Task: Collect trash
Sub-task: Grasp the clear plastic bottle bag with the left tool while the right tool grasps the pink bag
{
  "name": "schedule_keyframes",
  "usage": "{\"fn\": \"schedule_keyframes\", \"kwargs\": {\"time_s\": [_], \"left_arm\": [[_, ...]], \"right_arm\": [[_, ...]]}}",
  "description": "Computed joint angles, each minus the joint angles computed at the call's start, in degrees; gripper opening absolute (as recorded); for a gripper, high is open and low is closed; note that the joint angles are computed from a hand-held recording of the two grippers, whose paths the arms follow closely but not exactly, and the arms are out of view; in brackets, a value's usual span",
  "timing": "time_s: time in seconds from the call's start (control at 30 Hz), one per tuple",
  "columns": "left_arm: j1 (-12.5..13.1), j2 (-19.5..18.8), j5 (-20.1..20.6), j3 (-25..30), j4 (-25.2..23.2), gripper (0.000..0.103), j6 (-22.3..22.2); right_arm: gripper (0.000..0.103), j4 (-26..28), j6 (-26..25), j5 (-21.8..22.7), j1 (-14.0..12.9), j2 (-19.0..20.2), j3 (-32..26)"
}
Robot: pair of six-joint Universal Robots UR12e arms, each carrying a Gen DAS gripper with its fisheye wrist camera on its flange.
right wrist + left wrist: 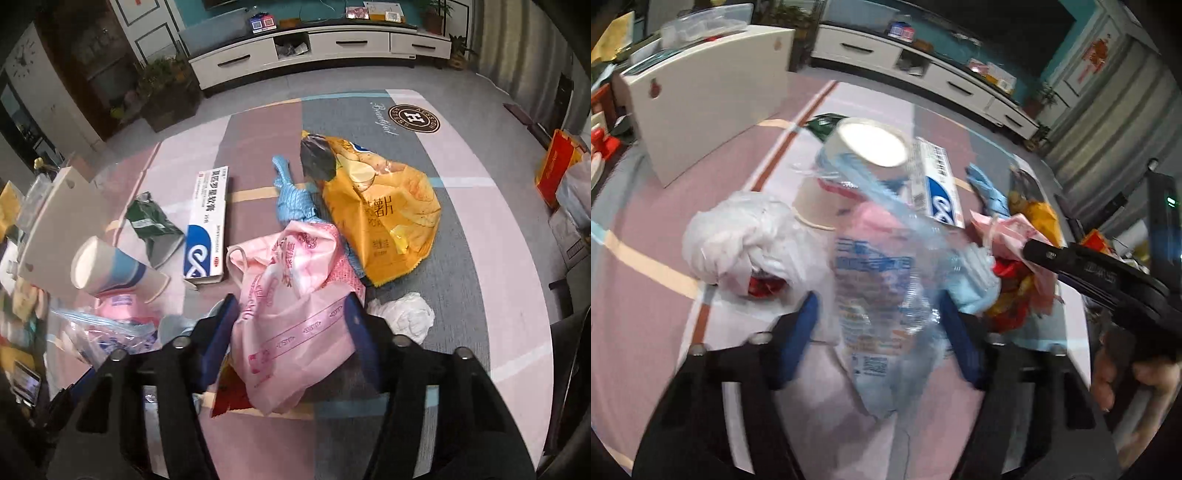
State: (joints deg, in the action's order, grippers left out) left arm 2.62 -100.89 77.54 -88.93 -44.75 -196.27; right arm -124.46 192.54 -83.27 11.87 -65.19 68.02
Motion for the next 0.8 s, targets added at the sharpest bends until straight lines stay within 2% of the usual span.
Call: {"fn": "schedule_keyframes", "kwargs": {"time_s": [0.03,0.07,0.13,0.2,0.3,0.4,0.53,0.8], "left_arm": [[-0.01,0.19,-0.84,-0.32,0.49,0.044,0.34],[0.02,0.25,-1.76,-0.44,0.53,0.039,0.54],[0.31,0.33,-4.68,-0.61,0.2,0.033,-0.02],[0.23,0.5,-5.37,-0.69,-0.59,0.03,-1.18],[0.1,1.07,-6.36,-0.86,-0.68,0.022,-1.26],[-0.2,2.14,-6.28,-1.31,-0.03,0.022,-1.9],[0.09,3.47,-8.35,-1.95,1.04,0.022,-3.12],[-0.55,5.96,-7.34,-3.61,5.3,0.022,-3.41]], "right_arm": [[0.044,-0.16,-0.71,-0.53,0.02,-0.03,0.12],[0.032,-0.32,-1.42,-0.38,0.02,-0.1,0.25],[0.024,-0.64,-2.68,-0.31,-0.01,-0.54,0.75],[0.015,-0.52,-3.32,0.39,-0.19,-1.0,1.21],[0.014,-0.45,-3.59,2.96,-0.87,-2.1,2.23],[0.013,-1.61,-3.48,4.28,-1.34,-3.33,3.3],[0.013,-4.28,-2.89,5.5,-2.21,-5.48,5.29],[0.013,-8.27,-4.48,6.82,-3.62,-10.25,10.6]]}}
